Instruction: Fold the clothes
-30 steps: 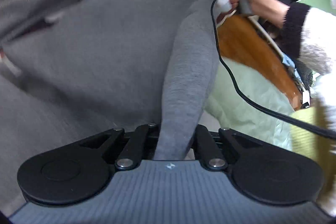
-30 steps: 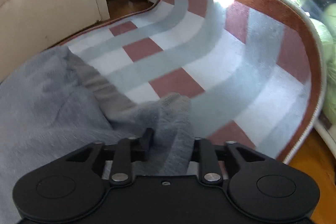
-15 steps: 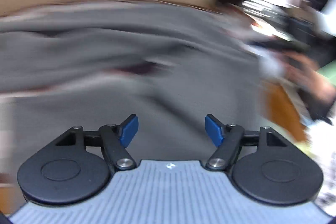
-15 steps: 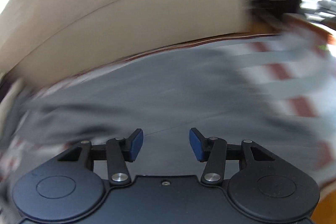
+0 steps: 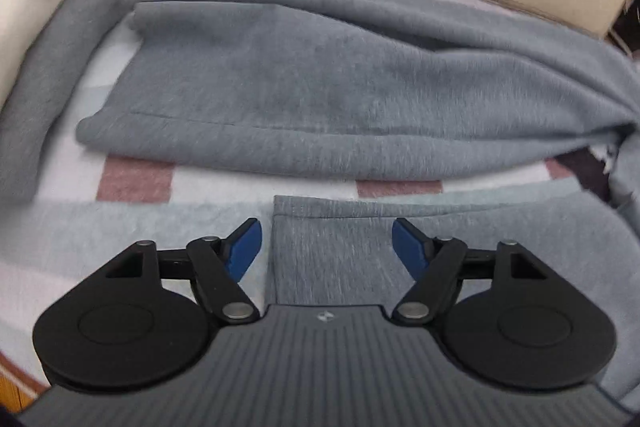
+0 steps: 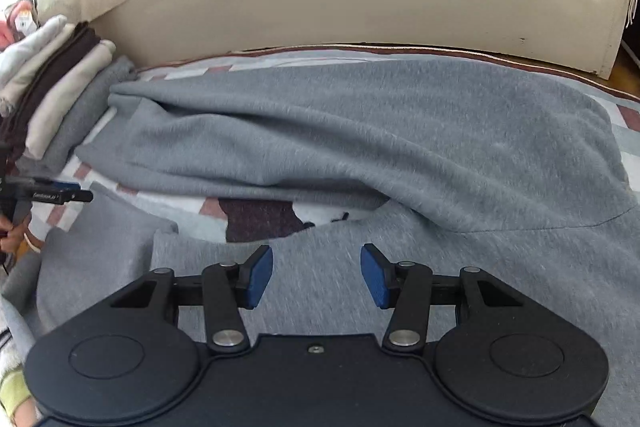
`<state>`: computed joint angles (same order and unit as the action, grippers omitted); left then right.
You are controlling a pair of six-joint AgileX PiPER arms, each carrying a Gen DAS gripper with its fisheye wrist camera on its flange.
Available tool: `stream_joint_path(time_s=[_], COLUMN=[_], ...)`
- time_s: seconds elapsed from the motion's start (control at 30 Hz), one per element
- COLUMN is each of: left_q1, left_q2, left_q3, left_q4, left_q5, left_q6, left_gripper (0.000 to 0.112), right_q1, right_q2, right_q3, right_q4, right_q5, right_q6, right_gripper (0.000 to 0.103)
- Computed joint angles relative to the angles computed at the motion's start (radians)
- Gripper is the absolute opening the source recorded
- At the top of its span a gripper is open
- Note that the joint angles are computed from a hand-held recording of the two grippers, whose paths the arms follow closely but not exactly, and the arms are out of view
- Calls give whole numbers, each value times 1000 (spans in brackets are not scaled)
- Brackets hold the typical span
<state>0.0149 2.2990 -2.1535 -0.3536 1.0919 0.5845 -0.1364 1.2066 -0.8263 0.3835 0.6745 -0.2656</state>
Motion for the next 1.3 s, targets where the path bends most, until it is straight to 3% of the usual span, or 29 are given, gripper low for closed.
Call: stream_joint_path(time_s=[0.07, 0.13, 0.2, 0.27, 0.3, 0.33, 0.43, 0.53, 0.63, 0.7, 0.83, 0.93, 1.03, 1.1, 1.17, 1.23, 1.3], left_q1=[-24, -37, -48, -41, -44, -46, -18, 66, 116, 160, 214, 162, 92, 73, 81, 99, 117], left_q2=[57, 41, 16, -14, -38, -75, -198, -316, -452, -485, -447, -478, -481, -484, -488, -467, -413], left_q3=[-76, -20, 51, 99, 132, 179, 302, 337, 393, 364, 276, 418, 534, 577, 560, 483, 365], left_q4=[75, 106, 128, 74, 64, 64, -9, -128, -87, -59, 89, 341, 588, 634, 556, 439, 327], left_q5=[31, -21, -86, -104, -124, -161, -265, -303, -407, -391, -268, -316, -307, -310, -312, -293, -270], left_q6=[-47, -56, -63, 7, 45, 61, 95, 67, 40, 12, -151, -233, -303, -324, -297, -270, -267], left_gripper=[77, 90, 89, 57, 14, 4, 4, 4, 4, 4, 4, 4, 6, 9, 15, 49, 56], right_q1=[1, -17, -35, -50, -57, -64, -61, -54, -97, -123, -205, -251, -343, -388, -393, -361, -307], right_q2=[6, 12, 18, 17, 17, 17, 15, -1, -33, -45, -4, -37, -73, -83, -85, -85, -88], right_q3=[2, 6, 14, 33, 42, 51, 96, 147, 186, 202, 197, 236, 244, 242, 238, 231, 221], right_q4=[-25, -25, -7, 13, 23, 33, 20, -32, 46, 81, 180, 214, 237, 237, 216, 183, 147], right_q5=[-7, -7, -10, -20, -24, -30, -74, -103, -78, -50, 101, 167, 263, 320, 357, 375, 360], right_q6=[23, 30, 20, 13, 9, 6, 17, 80, -24, -89, -247, -315, -388, -423, -435, -434, -398], right_gripper=[54, 54, 54, 54, 54, 54, 54, 54, 54, 54, 54, 55, 55, 55, 55, 56, 56])
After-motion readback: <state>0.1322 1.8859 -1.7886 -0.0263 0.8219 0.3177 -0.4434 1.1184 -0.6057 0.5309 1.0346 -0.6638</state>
